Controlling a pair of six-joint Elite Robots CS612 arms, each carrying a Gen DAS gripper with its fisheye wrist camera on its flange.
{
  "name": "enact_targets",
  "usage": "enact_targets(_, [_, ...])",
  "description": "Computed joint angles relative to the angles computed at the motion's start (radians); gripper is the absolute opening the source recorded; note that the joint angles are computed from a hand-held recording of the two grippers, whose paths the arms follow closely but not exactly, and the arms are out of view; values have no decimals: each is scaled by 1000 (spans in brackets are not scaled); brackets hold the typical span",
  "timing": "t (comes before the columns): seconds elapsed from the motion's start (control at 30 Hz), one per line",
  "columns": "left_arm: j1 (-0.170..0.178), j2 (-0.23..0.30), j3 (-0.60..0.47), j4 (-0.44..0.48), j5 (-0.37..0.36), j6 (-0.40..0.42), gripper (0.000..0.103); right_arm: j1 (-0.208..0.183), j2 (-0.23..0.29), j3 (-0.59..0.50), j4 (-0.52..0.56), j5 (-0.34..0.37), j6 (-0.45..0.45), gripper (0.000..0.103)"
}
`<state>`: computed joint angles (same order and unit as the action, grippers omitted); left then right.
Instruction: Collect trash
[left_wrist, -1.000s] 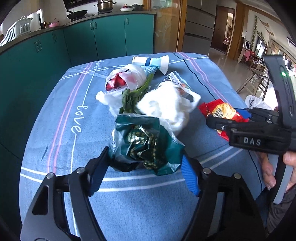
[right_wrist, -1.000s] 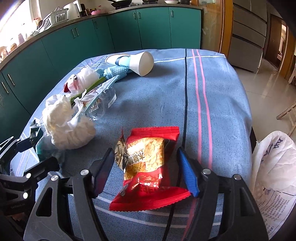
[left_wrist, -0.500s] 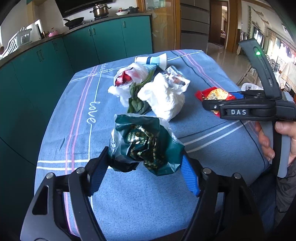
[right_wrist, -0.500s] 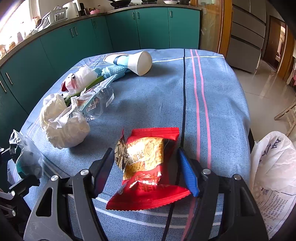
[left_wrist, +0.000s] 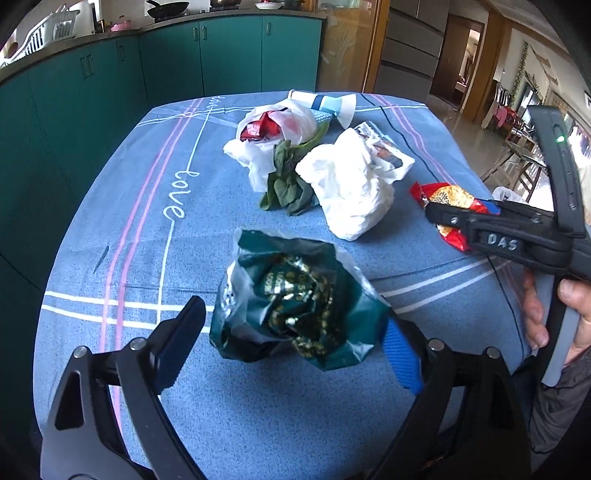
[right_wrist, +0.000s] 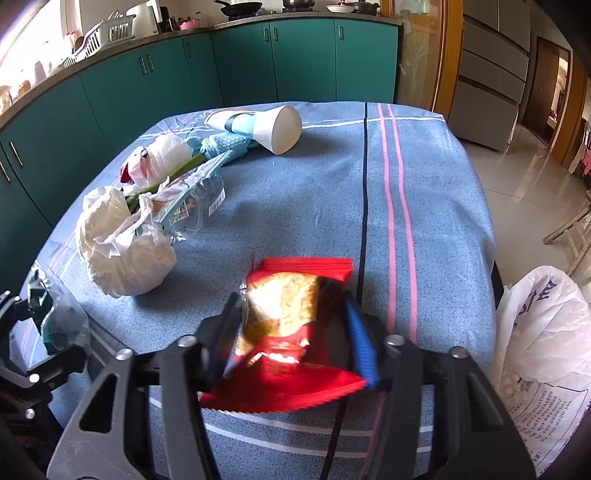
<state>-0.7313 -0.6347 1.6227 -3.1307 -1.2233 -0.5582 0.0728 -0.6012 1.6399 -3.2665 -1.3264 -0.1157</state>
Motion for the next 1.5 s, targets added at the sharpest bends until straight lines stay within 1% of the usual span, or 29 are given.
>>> enact_targets(0.03, [0, 1, -2, 4, 1, 2, 89, -2, 0, 0, 1, 11, 4, 50])
enact_targets(0.13, [-1, 2, -5, 15, 5, 15, 77, -6, -2, 3, -15, 18, 14, 50])
enact_targets(0.23, [-7, -1, -4, 12, 28, 28, 74, -13, -3, 8, -43, 24, 46, 50])
enact_targets(0.3, [-14, -5, 0, 4, 61, 43, 73, -16, -4, 13, -72, 6, 78, 50])
enact_targets(0.4, [-31, -15, 8, -15, 126, 75, 73, -21, -5, 20, -134, -32, 128, 50])
enact_targets(0.47, [-41, -22, 11, -28, 162, 88, 73, -27, -5, 30, -195, -62, 164, 50])
enact_targets(0.57, [-55, -28, 9, -59, 201, 124, 73, -37, -10, 60, -325, -153, 212, 50])
enact_targets(0.6, [-58, -29, 5, -70, 206, 137, 73, -43, -10, 65, -350, -173, 226, 50])
enact_targets(0.67, [-64, -25, -11, -92, 203, 166, 73, -59, -14, 89, -401, -235, 280, 50])
enact_targets(0.73, [-69, -19, -31, -105, 185, 197, 73, -70, -18, 106, -402, -320, 325, 50])
enact_targets(0.77, [-74, -11, -50, -111, 171, 225, 73, -74, -21, 113, -379, -389, 347, 50])
enact_targets(0.8, [-77, -5, -66, -113, 160, 246, 73, -79, -24, 118, -347, -435, 372, 50])
enact_targets(0.83, [-80, 1, -80, -116, 148, 266, 73, -87, -27, 122, -308, -459, 400, 50])
enact_targets(0.87, [-84, 11, -100, -118, 128, 291, 73, -101, -33, 129, -257, -466, 446, 50])
enact_targets(0.9, [-92, 17, -112, -122, 113, 309, 73, -113, -36, 135, -217, -459, 480, 50])
enact_targets(0.97, [-100, 36, -153, -117, 71, 348, 73, -135, -40, 144, -148, -441, 529, 50])
enact_targets(1.03, [-107, 53, -188, -113, 21, 381, 73, -147, -42, 146, -108, -433, 546, 50])
enact_targets(1.1, [-110, 71, -223, -102, -48, 399, 73, -153, -43, 144, -52, -425, 529, 54])
enact_targets(1.13, [-111, 81, -246, -86, -83, 404, 73, -155, -42, 139, -19, -423, 532, 58])
enact_targets(1.17, [-112, 90, -264, -73, -97, 408, 73, -158, -43, 141, -17, -423, 541, 61])
enact_targets(1.2, [-114, 101, -286, -55, -107, 412, 73, -162, -45, 151, -46, -425, 557, 62])
enact_targets(1.27, [-114, 121, -327, -20, -142, 410, 73, -173, -45, 180, -165, -439, 627, 79])
enact_targets(1.3, [-112, 133, -353, 4, -163, 402, 73, -180, -43, 199, -250, -444, 671, 82])
enact_targets(1.33, [-113, 141, -371, 20, -177, 397, 73, -185, -43, 215, -306, -447, 699, 83])
enact_targets(1.37, [-113, 155, -404, 50, -205, 394, 72, -188, -40, 232, -383, -476, 756, 84])
enact_targets(1.43, [-112, 184, -467, 95, -267, 395, 72, -190, -36, 253, -471, -527, 838, 86])
enact_targets(1.47, [-111, 195, -489, 108, -287, 397, 72, -195, -31, 262, -520, -541, 885, 87])
enact_targets(1.5, [-114, 206, -512, 129, -300, 399, 72, -201, -27, 270, -558, -535, 914, 87])
